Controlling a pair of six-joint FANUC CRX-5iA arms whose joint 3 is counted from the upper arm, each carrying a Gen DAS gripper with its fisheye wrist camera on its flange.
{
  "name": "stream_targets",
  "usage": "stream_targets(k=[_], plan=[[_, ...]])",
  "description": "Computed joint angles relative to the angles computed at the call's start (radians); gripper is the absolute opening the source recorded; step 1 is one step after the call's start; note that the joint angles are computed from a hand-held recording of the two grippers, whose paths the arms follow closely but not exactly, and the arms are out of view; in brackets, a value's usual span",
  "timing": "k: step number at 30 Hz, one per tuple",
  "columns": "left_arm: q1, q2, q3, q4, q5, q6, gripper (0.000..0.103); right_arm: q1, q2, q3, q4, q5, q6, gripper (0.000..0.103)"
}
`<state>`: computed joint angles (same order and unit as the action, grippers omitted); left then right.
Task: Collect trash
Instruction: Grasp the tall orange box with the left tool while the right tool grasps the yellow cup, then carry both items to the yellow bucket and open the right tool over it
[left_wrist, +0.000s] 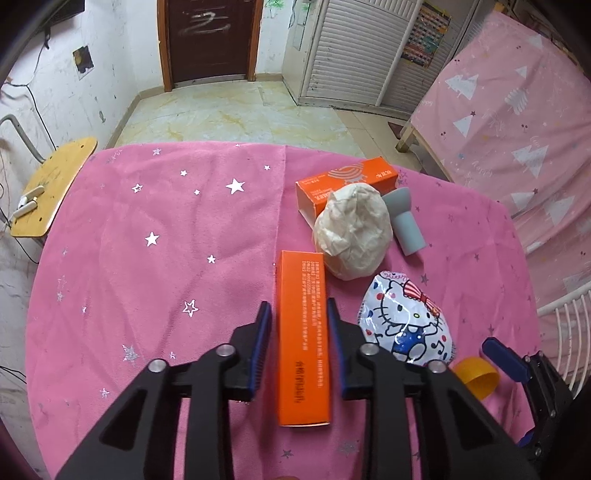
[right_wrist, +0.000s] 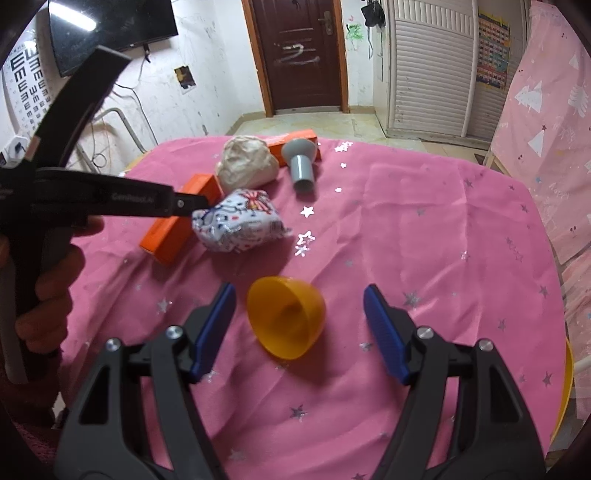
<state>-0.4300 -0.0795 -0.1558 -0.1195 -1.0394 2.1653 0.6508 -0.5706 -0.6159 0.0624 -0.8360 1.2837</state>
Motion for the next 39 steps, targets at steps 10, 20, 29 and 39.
stream_targets(k=[10, 20, 29, 39], plan=[[-0.02, -0.037, 0.0, -0.034, 0.001, 0.035, 0.017, 0.025, 0.009, -0.008, 0.032, -0.007, -0.027, 0.04], [-0.042, -0.072, 0.018, -0.063, -0.012, 0.049, 0.017, -0.015, -0.043, -0.004, -0.025, 0.007, 0.019, 0.04], [-0.125, -0.056, 0.093, -0.125, -0.049, 0.098, 0.017, -0.14, -0.092, 0.016, -0.105, 0.024, 0.095, 0.04], [-0.257, 0.041, 0.246, -0.184, -0.085, 0.106, 0.017, -0.436, -0.102, 0.072, -0.298, 0.013, 0.304, 0.041]])
